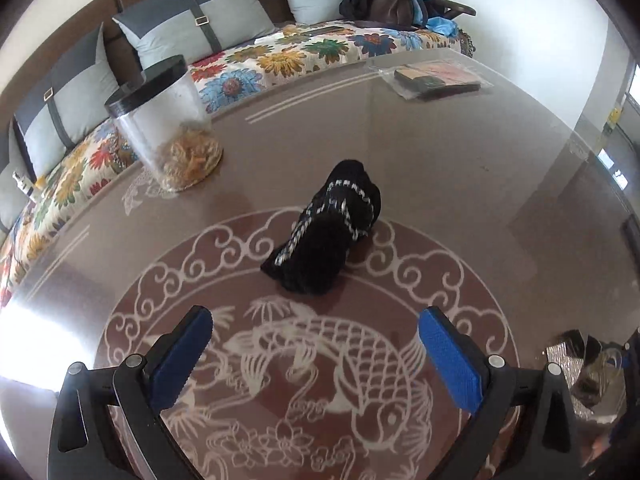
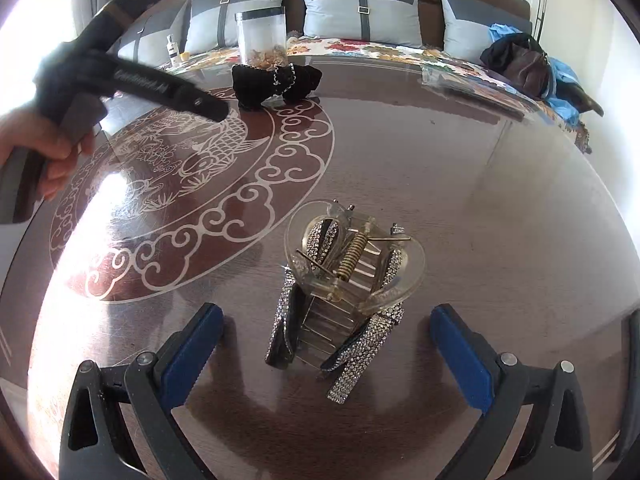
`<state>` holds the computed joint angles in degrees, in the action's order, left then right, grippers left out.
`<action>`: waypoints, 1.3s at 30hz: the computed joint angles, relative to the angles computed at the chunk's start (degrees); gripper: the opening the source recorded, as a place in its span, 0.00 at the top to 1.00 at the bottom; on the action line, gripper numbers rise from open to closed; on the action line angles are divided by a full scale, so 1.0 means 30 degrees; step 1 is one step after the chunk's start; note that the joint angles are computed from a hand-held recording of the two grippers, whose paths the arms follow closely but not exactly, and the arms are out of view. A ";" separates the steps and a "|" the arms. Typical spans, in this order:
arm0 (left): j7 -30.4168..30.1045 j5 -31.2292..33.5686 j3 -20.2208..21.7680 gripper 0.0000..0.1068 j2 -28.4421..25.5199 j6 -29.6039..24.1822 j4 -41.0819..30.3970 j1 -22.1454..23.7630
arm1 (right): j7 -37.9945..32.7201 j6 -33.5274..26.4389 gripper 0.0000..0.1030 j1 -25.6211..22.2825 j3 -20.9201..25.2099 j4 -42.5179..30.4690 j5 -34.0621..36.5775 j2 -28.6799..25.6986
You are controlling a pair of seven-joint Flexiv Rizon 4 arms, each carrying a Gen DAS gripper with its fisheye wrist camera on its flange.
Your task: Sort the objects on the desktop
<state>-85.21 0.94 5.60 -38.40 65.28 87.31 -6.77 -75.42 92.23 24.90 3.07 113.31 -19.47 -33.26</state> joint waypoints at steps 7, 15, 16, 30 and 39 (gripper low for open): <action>0.0503 0.0529 -0.0261 0.11 -0.3384 -0.2717 -0.5483 -0.0059 | -0.0022 -0.0005 0.00 -0.0006 0.0012 -0.0017 0.0029 -0.0007; -0.1696 -0.0146 0.0340 0.61 -0.1449 0.0834 -0.0921 -0.0270 | -0.0019 0.0038 0.00 0.0056 -0.0076 0.0018 0.0026 -0.0016; -0.2227 0.0003 0.0651 0.61 -0.0768 0.1324 0.0304 -0.0452 | -0.0020 0.0038 0.00 0.0057 -0.0076 0.0018 0.0028 -0.0015; -1.5506 0.7499 0.8248 0.34 0.7544 0.7063 1.4330 -0.4370 | 0.0008 0.0087 0.00 0.0199 -0.0260 0.0052 -0.0009 -0.0008; -1.8588 1.1133 0.7749 0.04 0.7544 0.6725 1.3743 -0.3849 | 0.0016 0.0094 0.00 0.0213 -0.0275 0.0055 -0.0014 -0.0008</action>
